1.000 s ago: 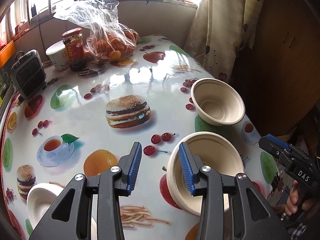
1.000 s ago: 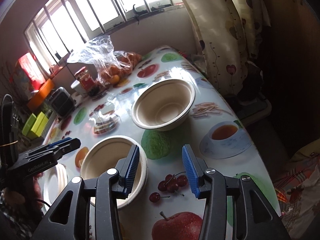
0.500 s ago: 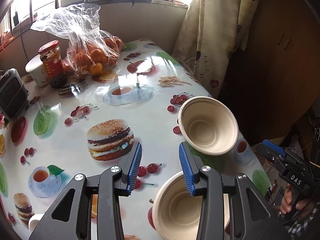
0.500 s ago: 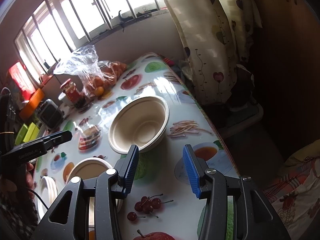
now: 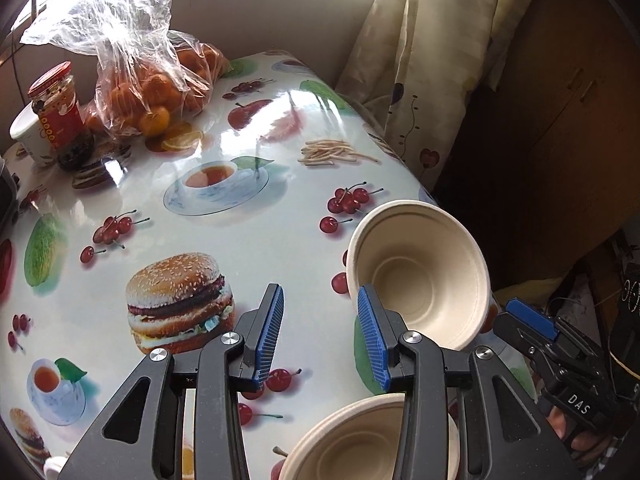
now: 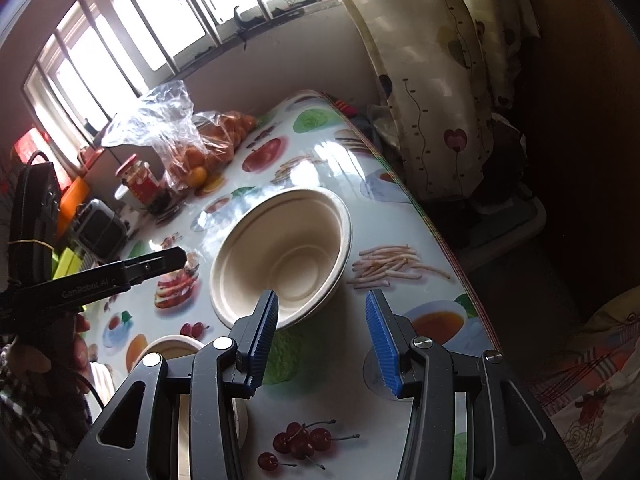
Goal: Organize plates and bowls
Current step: 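Move the left tool to the next beige bowl while the right tool approaches another, then close the left tool on a bowl rim while the right tool grips another bowl rim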
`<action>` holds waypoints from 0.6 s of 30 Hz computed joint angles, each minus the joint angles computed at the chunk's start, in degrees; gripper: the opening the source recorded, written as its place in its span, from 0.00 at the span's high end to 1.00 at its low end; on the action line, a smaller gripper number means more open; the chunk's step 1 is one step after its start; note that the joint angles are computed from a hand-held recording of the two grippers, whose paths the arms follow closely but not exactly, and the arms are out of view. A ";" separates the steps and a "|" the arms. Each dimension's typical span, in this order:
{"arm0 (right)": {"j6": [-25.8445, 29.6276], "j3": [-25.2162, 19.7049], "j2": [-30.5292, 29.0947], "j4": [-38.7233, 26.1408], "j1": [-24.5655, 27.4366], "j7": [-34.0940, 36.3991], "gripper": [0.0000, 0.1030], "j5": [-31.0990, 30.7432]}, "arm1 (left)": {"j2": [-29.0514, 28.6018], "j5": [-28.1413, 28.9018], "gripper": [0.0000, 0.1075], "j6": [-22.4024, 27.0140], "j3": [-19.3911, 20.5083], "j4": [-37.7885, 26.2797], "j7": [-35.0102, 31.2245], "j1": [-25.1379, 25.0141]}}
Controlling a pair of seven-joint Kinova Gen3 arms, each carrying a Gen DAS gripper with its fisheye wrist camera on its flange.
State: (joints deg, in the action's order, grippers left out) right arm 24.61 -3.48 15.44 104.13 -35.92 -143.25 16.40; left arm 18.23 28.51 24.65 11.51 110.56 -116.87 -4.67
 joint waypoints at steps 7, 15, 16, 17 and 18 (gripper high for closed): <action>-0.09 -0.47 1.73 -1.03 0.86 1.43 0.62 -1.45 | 2.30 -0.02 0.64 1.57 0.37 -1.78 0.31 0.09; -0.46 0.30 2.63 -1.37 0.57 2.17 0.74 -2.56 | 4.00 -0.75 0.80 2.25 0.75 -2.92 0.95 0.54; -0.57 0.35 2.60 -1.27 0.53 2.23 0.75 -2.64 | 4.16 -0.45 0.81 2.35 0.96 -3.01 0.85 0.32; -0.66 0.50 2.57 -1.22 0.40 2.15 0.75 -2.60 | 4.22 -0.24 0.81 2.29 1.14 -3.01 0.66 0.17; -0.80 0.50 2.59 -1.18 0.44 2.27 0.76 -2.67 | 4.26 -0.09 0.81 2.22 1.28 -2.99 0.46 0.08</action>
